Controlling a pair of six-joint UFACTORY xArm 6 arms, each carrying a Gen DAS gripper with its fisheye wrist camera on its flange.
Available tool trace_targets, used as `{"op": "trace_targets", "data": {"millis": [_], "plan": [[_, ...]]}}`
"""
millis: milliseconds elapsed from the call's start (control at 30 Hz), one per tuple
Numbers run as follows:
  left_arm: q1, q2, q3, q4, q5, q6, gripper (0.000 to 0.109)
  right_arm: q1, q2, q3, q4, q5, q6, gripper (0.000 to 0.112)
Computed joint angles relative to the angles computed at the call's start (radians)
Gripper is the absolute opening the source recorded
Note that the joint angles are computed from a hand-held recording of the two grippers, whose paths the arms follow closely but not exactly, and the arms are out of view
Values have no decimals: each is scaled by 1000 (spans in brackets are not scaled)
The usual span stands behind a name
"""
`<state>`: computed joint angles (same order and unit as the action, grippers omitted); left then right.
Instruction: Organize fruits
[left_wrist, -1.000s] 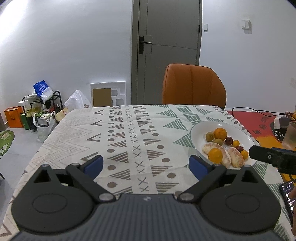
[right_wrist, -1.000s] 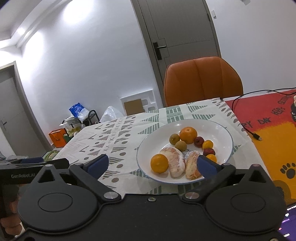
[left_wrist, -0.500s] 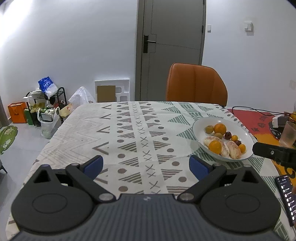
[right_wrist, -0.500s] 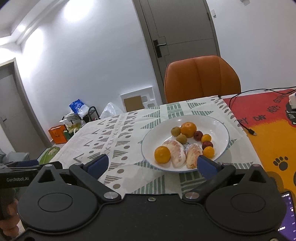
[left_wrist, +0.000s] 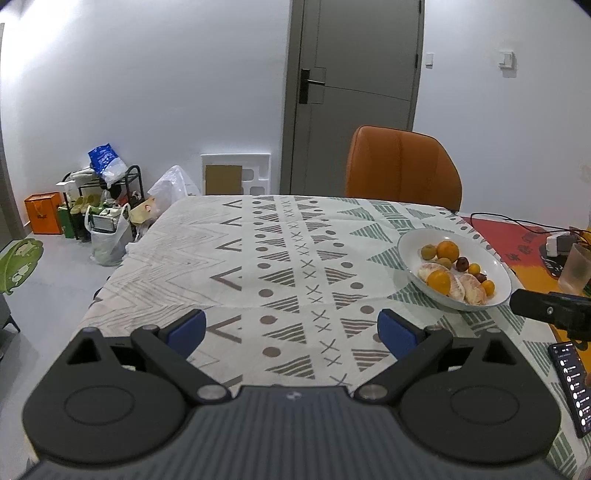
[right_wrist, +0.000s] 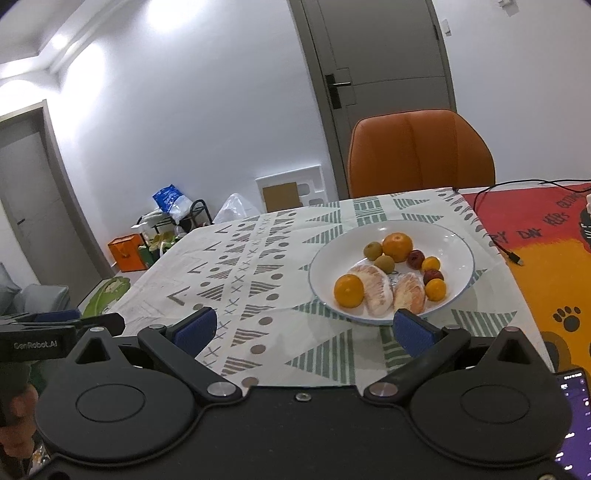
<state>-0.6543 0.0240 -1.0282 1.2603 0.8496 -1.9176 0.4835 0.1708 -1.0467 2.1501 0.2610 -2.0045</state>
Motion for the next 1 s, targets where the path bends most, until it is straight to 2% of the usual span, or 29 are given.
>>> {"op": "trace_targets", "data": {"millis": [133, 433, 600, 733, 1000], "plan": [[-11, -19, 24, -9, 19, -12, 98, 3, -16, 21, -15, 16, 16, 103], [-49, -82, 95, -16, 74, -53, 98, 14, -56, 71, 28, 33, -44, 103], [-65, -105, 123, -22, 78, -56, 98, 22, -75, 94, 47, 42, -70, 103], [-64, -130, 152, -10, 43, -89, 98, 28, -84, 101, 70, 38, -92, 103], [-82, -139, 157, -8, 68, -91, 98, 39, -99, 113, 85, 38, -110, 103]]}}
